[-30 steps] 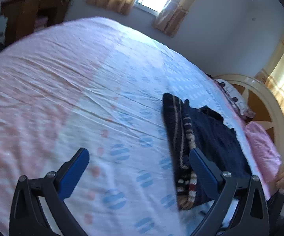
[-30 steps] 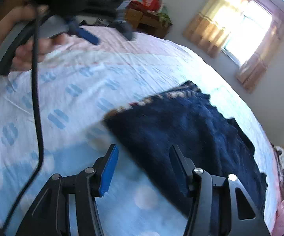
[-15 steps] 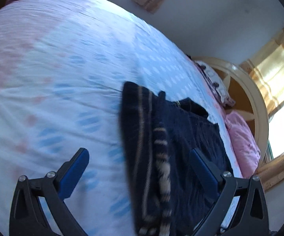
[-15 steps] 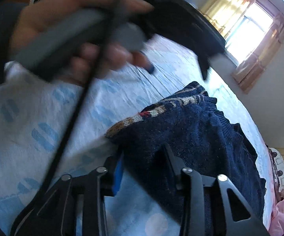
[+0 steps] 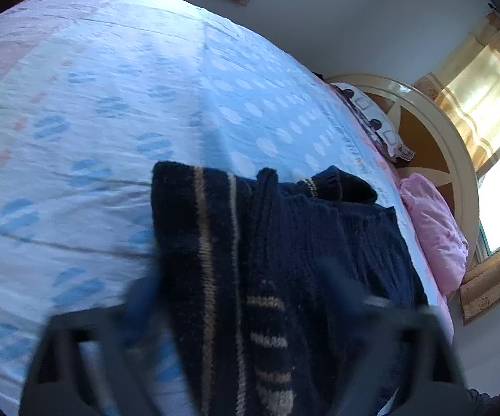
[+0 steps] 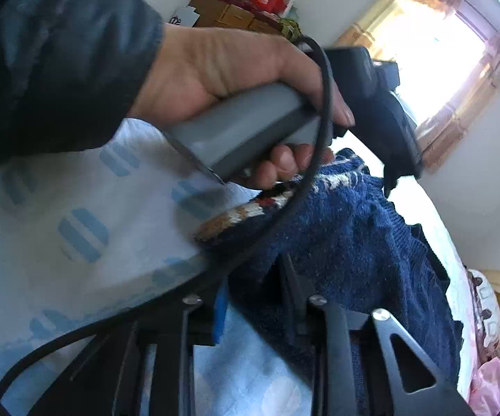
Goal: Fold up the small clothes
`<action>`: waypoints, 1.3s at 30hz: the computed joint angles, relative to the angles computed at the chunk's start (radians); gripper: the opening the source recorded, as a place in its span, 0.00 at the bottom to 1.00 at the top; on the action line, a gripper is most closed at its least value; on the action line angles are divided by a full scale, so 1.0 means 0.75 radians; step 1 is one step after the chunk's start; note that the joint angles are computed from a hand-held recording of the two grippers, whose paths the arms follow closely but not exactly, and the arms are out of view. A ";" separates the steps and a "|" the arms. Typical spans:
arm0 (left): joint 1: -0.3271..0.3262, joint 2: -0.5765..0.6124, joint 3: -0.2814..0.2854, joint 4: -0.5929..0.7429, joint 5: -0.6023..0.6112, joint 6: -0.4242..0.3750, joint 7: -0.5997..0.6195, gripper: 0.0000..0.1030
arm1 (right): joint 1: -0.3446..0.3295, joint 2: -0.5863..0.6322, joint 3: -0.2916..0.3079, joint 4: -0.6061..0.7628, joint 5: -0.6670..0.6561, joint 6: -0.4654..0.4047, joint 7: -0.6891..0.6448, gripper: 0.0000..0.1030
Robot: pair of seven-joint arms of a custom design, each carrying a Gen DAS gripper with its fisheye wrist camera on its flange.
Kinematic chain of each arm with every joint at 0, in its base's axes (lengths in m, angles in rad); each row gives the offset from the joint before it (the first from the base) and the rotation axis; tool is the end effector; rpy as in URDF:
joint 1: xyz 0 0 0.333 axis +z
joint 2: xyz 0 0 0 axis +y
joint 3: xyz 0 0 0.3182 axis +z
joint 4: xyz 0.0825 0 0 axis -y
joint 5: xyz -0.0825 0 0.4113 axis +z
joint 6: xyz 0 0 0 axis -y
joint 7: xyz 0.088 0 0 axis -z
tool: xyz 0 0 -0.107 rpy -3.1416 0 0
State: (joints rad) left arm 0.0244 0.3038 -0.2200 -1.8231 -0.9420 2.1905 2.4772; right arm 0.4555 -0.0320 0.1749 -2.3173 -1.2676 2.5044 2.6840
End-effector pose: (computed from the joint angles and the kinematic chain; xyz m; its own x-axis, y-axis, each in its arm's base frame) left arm 0.6526 -0.1491 0.3827 -0.5480 -0.6054 0.5772 -0.8290 0.3014 -0.4711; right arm 0.4346 0.3256 0.3571 0.2654 -0.8180 0.5103 -0.6263 -0.5487 -0.5538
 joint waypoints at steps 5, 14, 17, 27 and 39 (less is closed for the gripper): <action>-0.003 -0.024 -0.005 -0.025 -0.013 0.023 -0.002 0.24 | -0.024 -0.074 -0.013 -0.048 0.027 0.082 0.027 0.13; -0.022 -0.133 0.005 -0.064 -0.111 0.006 -0.021 0.21 | -0.110 -0.298 0.030 -0.205 -0.046 0.122 0.165 0.12; -0.039 -0.158 0.007 -0.081 -0.158 0.021 -0.026 0.21 | -0.148 -0.391 0.036 -0.270 -0.054 0.137 0.227 0.11; -0.131 -0.228 -0.012 -0.103 -0.291 0.088 -0.040 0.19 | -0.304 -0.761 0.051 -0.500 -0.015 0.226 0.375 0.11; -0.275 -0.218 -0.070 -0.043 -0.288 0.186 -0.086 0.19 | -0.488 -1.148 0.063 -0.755 0.185 0.318 0.326 0.10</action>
